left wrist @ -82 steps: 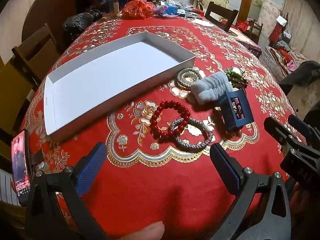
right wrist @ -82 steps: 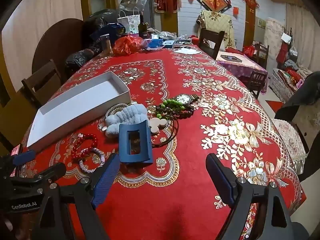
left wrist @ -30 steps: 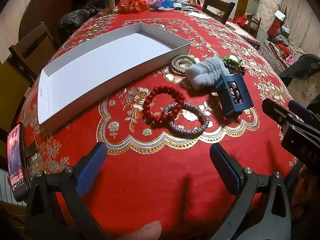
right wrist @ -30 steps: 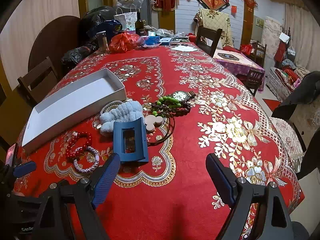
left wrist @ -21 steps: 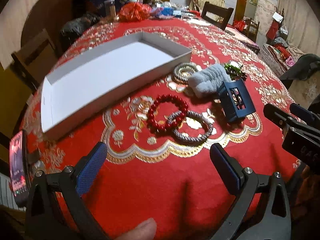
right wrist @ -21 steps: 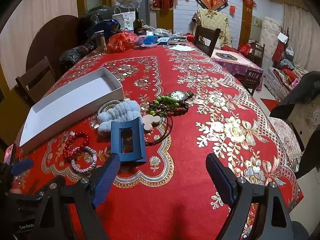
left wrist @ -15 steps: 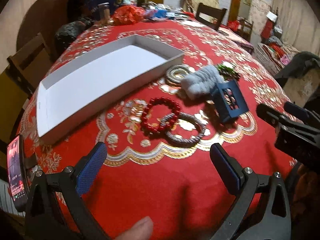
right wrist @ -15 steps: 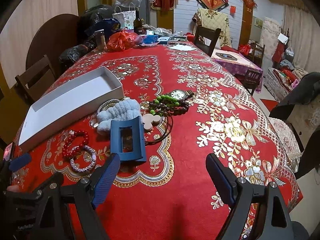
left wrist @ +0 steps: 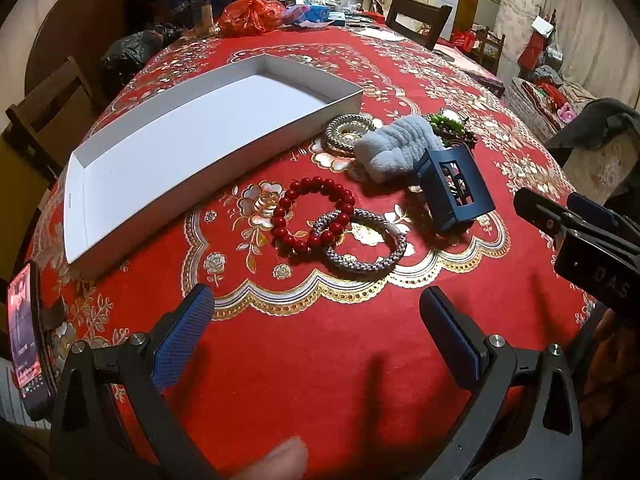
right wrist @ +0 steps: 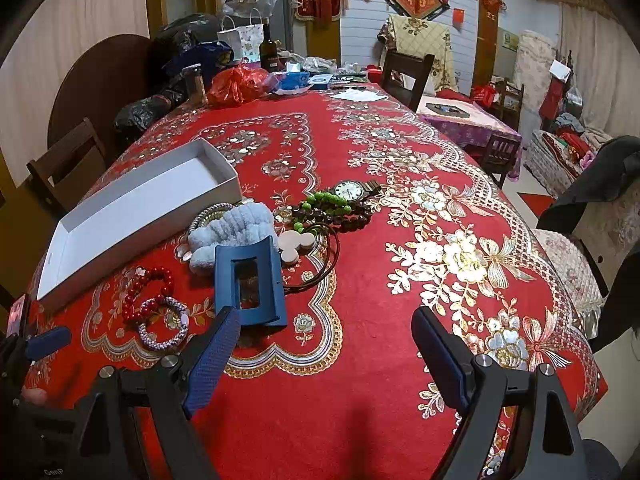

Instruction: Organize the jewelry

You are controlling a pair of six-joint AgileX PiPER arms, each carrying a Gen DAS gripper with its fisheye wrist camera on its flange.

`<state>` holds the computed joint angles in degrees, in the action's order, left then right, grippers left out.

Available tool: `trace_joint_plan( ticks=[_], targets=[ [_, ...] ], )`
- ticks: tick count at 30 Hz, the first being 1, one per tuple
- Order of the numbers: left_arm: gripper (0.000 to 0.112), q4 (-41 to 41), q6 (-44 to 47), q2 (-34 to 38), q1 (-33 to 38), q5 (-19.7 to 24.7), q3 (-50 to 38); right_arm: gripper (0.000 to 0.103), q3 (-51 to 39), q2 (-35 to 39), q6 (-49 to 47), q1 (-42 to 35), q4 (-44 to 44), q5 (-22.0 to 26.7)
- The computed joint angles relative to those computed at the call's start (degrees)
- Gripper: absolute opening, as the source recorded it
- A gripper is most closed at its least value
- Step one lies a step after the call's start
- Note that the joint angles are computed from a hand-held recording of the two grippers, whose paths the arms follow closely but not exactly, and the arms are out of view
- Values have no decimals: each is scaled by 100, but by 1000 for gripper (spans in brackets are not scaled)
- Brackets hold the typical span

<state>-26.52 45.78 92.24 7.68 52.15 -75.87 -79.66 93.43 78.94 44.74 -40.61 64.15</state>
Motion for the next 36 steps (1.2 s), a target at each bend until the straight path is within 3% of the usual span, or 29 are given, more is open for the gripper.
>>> trace_joint_plan(
  ticks=[36],
  targets=[
    [102, -1, 93, -43, -7, 3, 112, 86, 68, -68, 164, -2, -48, 11]
  ],
)
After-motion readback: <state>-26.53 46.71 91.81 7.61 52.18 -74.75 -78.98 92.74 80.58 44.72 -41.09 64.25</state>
